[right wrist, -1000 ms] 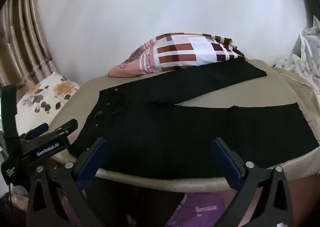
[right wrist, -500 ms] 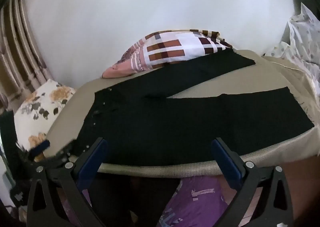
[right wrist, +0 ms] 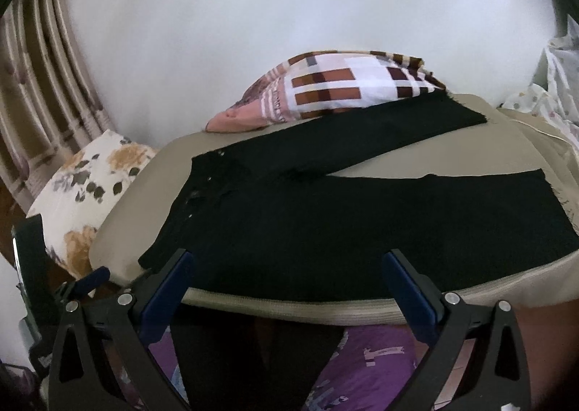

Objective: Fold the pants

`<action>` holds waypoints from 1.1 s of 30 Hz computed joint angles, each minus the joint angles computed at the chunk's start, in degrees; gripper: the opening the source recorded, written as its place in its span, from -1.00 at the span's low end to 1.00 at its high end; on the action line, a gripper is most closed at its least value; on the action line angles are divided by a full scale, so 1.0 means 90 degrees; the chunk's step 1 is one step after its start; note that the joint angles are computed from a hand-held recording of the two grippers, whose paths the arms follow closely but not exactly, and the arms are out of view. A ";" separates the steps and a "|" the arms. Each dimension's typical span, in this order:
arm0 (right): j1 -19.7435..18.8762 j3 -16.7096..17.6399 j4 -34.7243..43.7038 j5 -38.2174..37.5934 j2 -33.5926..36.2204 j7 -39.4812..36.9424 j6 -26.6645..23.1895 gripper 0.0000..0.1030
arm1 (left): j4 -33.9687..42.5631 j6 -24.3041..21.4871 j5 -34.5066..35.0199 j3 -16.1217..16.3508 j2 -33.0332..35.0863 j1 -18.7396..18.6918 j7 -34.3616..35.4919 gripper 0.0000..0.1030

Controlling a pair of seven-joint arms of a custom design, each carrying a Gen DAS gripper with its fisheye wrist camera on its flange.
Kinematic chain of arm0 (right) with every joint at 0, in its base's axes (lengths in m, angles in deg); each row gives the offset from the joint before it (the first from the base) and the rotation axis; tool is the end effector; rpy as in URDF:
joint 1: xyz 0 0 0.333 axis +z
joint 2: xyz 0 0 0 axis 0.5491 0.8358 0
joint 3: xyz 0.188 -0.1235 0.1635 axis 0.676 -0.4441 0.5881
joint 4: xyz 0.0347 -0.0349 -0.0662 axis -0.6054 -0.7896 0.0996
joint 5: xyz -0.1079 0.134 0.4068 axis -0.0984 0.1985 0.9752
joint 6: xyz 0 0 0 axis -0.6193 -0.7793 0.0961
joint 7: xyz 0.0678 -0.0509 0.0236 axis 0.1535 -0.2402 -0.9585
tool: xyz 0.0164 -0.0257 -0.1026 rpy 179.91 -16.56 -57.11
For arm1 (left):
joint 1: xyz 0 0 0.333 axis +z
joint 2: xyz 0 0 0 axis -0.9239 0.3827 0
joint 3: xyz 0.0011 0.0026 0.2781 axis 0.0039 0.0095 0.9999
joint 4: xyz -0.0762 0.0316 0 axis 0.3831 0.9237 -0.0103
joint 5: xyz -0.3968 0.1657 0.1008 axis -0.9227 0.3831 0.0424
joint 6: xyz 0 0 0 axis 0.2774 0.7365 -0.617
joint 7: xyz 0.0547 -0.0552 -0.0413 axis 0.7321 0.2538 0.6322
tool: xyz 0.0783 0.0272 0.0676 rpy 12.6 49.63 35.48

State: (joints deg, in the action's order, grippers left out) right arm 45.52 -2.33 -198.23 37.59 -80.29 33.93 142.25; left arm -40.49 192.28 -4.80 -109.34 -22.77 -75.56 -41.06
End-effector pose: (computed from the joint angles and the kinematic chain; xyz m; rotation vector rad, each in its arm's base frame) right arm 0.5268 0.0114 0.5406 -1.8214 1.3951 -0.3513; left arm 0.4819 -0.2558 0.5236 -2.0444 1.3887 -0.6356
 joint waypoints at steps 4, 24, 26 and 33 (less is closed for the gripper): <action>0.0031 -0.0015 0.0183 0.0049 0.0225 -0.0035 -0.0216 1.00 | 0.0043 0.0218 -0.0239 0.0177 0.0140 -0.0071 0.0363 0.99; -0.0279 0.0418 0.1743 0.0242 0.1760 -0.0298 -0.0283 1.00 | 0.2204 0.0304 -0.0470 0.1129 0.2256 0.0413 0.2088 0.98; -0.0335 0.0495 0.1981 0.0158 0.1992 -0.0175 -0.0351 1.00 | 0.2467 0.0656 -0.1144 0.1358 0.2571 0.0602 0.2614 0.98; -0.0561 0.0726 0.2582 -0.0272 0.2679 0.0379 -0.0766 1.00 | 0.4201 0.0638 -0.3379 0.1538 0.4245 0.1313 0.5156 0.95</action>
